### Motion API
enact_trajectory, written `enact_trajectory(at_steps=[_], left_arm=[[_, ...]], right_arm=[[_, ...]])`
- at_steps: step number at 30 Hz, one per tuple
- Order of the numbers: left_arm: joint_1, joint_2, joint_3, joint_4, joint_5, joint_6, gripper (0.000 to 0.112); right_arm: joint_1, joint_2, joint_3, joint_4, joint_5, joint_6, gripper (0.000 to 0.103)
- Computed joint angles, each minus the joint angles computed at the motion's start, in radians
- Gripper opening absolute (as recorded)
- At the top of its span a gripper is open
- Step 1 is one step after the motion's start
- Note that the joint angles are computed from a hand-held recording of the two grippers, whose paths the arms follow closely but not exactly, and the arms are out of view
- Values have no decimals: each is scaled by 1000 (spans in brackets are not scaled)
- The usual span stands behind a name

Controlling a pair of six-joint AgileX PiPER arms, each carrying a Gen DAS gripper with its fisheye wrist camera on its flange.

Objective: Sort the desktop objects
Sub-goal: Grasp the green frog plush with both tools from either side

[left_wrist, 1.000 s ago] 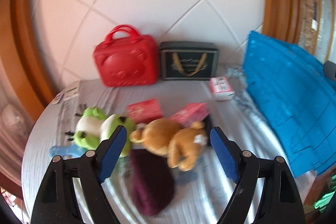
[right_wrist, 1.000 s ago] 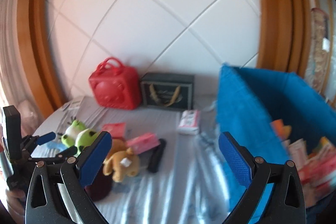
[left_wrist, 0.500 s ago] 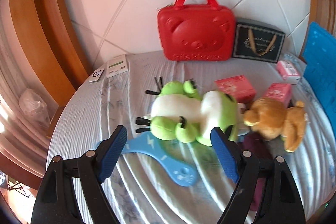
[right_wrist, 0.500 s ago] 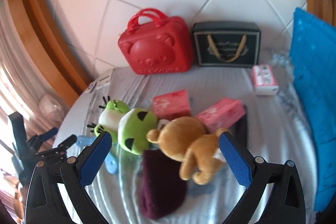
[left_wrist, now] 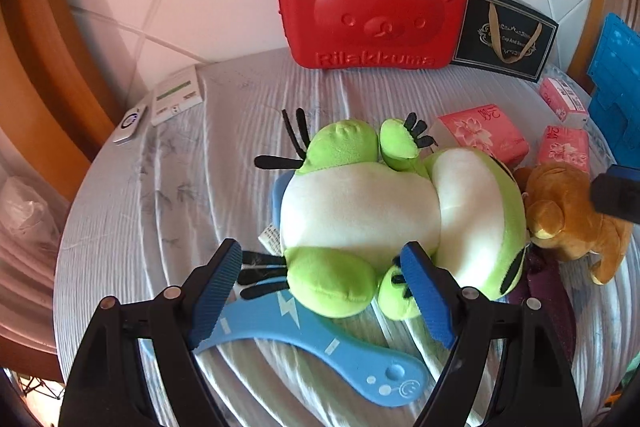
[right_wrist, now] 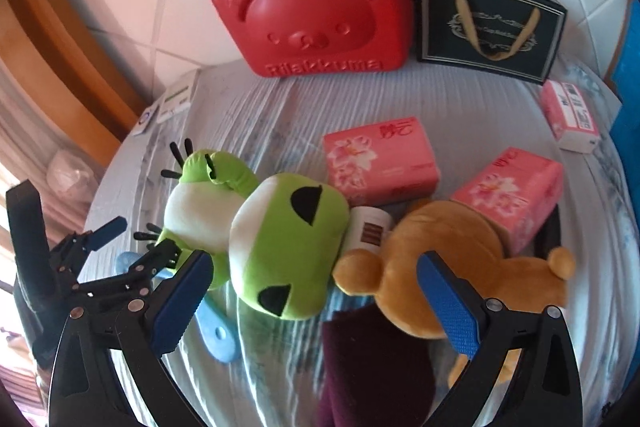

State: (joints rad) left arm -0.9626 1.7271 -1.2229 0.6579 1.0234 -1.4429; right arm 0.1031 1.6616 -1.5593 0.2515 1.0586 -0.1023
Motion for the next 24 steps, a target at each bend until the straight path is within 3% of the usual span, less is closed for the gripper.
enact_trajectory(at_steps=[4, 7, 14, 24], left_arm=[[44, 27, 5, -72, -68, 93, 82], [50, 79, -11, -109, -72, 149, 82], [85, 51, 78, -123, -207, 97, 86], [110, 83, 74, -118, -236, 83, 98]], right_arm=[[68, 76, -28, -58, -19, 57, 103], [100, 134, -44, -69, -21, 78, 103], [151, 181, -17, -78, -51, 53, 103], [144, 249, -69, -47, -10, 23, 103]])
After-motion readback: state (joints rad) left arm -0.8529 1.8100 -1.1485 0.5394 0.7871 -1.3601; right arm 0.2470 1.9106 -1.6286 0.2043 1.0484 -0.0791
